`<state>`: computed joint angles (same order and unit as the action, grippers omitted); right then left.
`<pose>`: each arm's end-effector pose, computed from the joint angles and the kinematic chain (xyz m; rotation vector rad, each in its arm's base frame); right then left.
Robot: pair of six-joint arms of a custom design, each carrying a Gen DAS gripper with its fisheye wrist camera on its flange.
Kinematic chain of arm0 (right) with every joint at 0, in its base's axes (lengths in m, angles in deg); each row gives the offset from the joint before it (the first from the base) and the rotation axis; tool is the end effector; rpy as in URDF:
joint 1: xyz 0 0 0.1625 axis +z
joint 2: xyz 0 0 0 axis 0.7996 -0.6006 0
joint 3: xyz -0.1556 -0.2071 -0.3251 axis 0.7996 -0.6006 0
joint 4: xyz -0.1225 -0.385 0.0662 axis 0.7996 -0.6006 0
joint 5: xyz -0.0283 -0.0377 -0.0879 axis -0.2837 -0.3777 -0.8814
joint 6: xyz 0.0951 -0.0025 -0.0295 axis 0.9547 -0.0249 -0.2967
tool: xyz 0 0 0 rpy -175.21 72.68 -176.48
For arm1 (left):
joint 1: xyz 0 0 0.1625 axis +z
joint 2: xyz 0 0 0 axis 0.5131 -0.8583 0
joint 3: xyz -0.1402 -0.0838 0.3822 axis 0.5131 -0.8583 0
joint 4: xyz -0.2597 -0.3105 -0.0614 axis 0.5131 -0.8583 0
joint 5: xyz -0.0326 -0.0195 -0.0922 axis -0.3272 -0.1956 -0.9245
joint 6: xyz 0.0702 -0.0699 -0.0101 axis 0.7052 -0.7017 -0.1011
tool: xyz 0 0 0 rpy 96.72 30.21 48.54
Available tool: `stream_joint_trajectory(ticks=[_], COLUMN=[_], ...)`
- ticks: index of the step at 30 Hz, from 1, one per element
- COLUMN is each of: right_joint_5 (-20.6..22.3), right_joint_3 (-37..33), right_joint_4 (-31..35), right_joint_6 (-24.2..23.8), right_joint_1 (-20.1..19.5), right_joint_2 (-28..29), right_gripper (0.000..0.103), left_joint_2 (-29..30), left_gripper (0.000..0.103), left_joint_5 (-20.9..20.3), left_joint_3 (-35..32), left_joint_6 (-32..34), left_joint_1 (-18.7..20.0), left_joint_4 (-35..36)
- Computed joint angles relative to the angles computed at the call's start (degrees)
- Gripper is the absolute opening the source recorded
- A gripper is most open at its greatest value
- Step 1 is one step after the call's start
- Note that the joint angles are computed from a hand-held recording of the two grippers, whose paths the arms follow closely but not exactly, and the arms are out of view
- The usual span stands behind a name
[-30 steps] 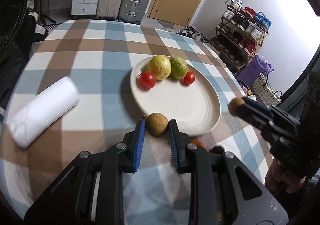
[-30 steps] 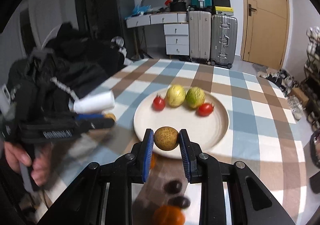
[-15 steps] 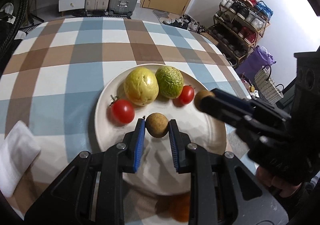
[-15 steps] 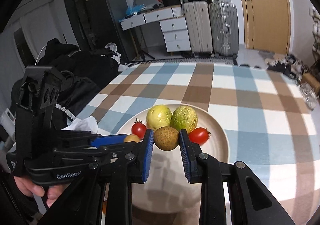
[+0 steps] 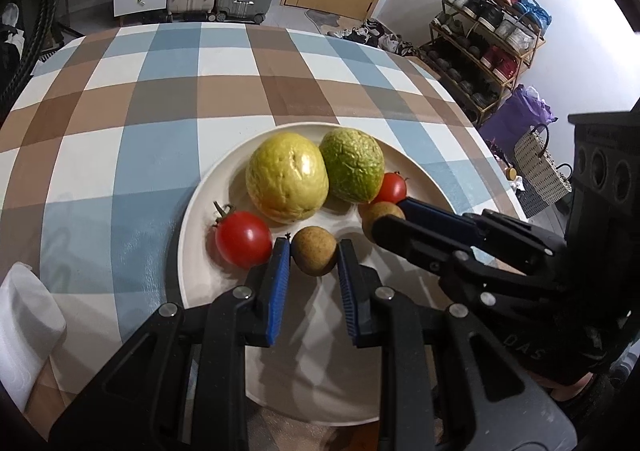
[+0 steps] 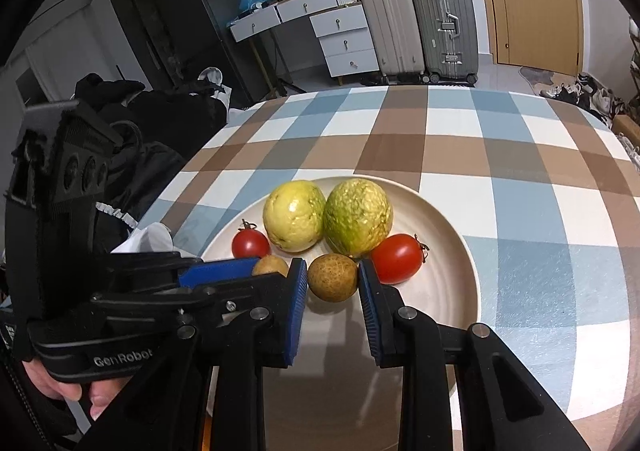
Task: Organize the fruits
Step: 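Carry both brown fruits onto the cream plate and open both tools, then pull both open tools back from the plate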
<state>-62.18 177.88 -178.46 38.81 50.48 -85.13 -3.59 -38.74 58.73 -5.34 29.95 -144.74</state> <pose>0.2340 -0.4831 -0.0401 1.0010 -2.6590 0.5557 -0.0423 -0.4688 0.1680 0.1796 2.5898 -0.7772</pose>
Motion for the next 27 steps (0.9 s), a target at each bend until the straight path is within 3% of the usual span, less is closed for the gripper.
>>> stream_joint_trajectory(ticks=[5,8,12,18,20,23,27], right_joint_5=[1.24,1.4,3.9,5.11,5.18,4.91,4.73], right_joint_3=[-0.68,-0.57,0.85,6.01,8.13,11.98,16.71], right_joint_4=[1.38,0.9,0.25,-4.39,-6.34,-10.59,-14.37], right_joint_6=[1.76,1.6,2.48,2.87,2.93,3.68,3.66], right_joint_1=[-0.67,-0.53,-1.01,-0.76,-0.64,-0.32,0.2], right_joint_2=[0.06,0.2,-1.04,-4.69,-6.11,-8.33,-11.09], right_gripper=[0.027,0.029,0.045,0.052,0.056,0.071,0.079], left_joint_2=[-0.31,-0.73,-2.04,-5.52,-6.85,-9.67,-14.47], left_gripper=[0.022,0.022,0.022,0.023,0.032,0.043,0.053], left_joint_5=[-1.41,-0.12,1.9,4.82,6.52,8.37,11.2], left_joint_3=[-0.17,0.75,1.8,4.63,5.68,7.99,11.32], left_joint_6=[-0.58,-0.62,-2.13,-4.8,-6.08,-8.72,-13.74], left_joint_1=[0.86,-0.06,-1.53,-5.16,-6.98,-10.03,-15.07], left_joint_4=[-0.7,-1.16,0.02,1.7,3.23,4.72,9.03])
